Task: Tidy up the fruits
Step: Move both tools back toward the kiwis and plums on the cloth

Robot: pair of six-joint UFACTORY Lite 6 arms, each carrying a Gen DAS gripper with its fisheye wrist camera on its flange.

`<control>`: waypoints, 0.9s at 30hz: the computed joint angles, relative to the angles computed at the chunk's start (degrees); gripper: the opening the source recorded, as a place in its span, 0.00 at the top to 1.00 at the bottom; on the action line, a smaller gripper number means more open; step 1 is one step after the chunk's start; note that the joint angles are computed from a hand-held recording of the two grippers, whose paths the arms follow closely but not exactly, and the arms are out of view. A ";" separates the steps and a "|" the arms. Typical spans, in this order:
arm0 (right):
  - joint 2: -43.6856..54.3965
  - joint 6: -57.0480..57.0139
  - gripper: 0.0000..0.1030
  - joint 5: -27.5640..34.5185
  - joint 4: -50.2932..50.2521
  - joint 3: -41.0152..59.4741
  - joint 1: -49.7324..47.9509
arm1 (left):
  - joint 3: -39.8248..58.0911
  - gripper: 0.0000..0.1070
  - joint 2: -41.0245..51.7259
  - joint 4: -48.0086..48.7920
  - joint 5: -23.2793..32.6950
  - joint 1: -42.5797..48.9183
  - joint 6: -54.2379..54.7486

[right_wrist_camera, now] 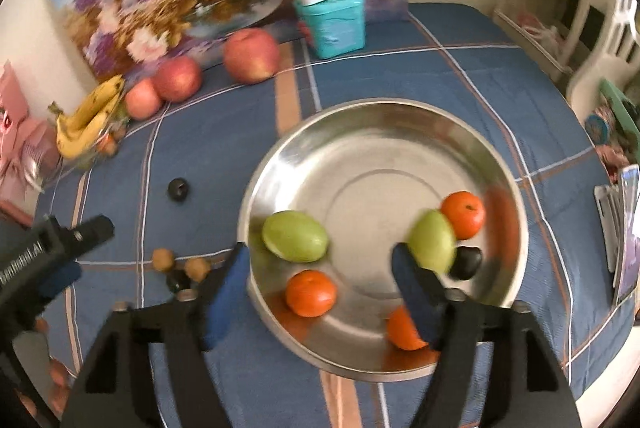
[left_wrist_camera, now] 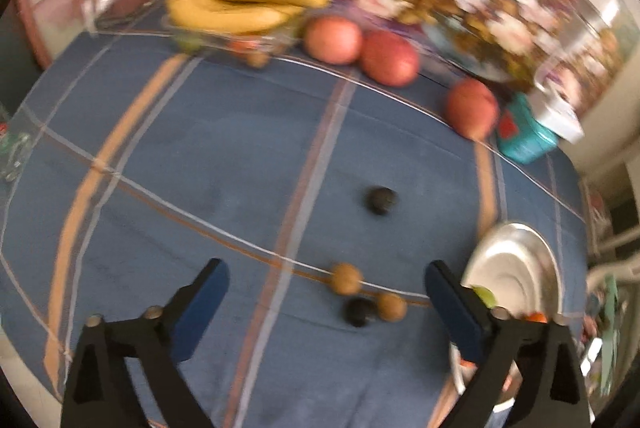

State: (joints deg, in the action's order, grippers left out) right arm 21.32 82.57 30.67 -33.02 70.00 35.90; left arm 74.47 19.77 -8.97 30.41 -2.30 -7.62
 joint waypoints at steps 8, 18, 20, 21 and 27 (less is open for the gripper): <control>3.05 6.95 0.03 1.28 -7.68 2.47 2.72 | 1.05 0.04 2.17 6.70 -1.19 4.65 -6.70; 6.93 6.28 0.03 -0.55 -6.42 6.32 2.80 | 3.48 0.04 3.59 7.74 -3.42 7.09 -4.66; 7.48 6.37 0.03 -1.59 -6.75 7.13 2.64 | 4.65 0.04 4.30 6.02 -3.34 7.60 -2.46; 7.91 6.15 0.03 -1.63 -6.78 7.87 2.57 | 5.36 0.04 4.71 5.07 -3.16 7.89 -1.30; 10.42 5.76 0.03 -2.56 -7.97 12.65 2.12 | 8.32 0.04 6.37 1.01 -4.74 8.61 4.39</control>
State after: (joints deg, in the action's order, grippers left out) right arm 31.74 88.33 28.11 -40.98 82.65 38.03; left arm 82.79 26.14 -7.96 25.68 6.31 -3.23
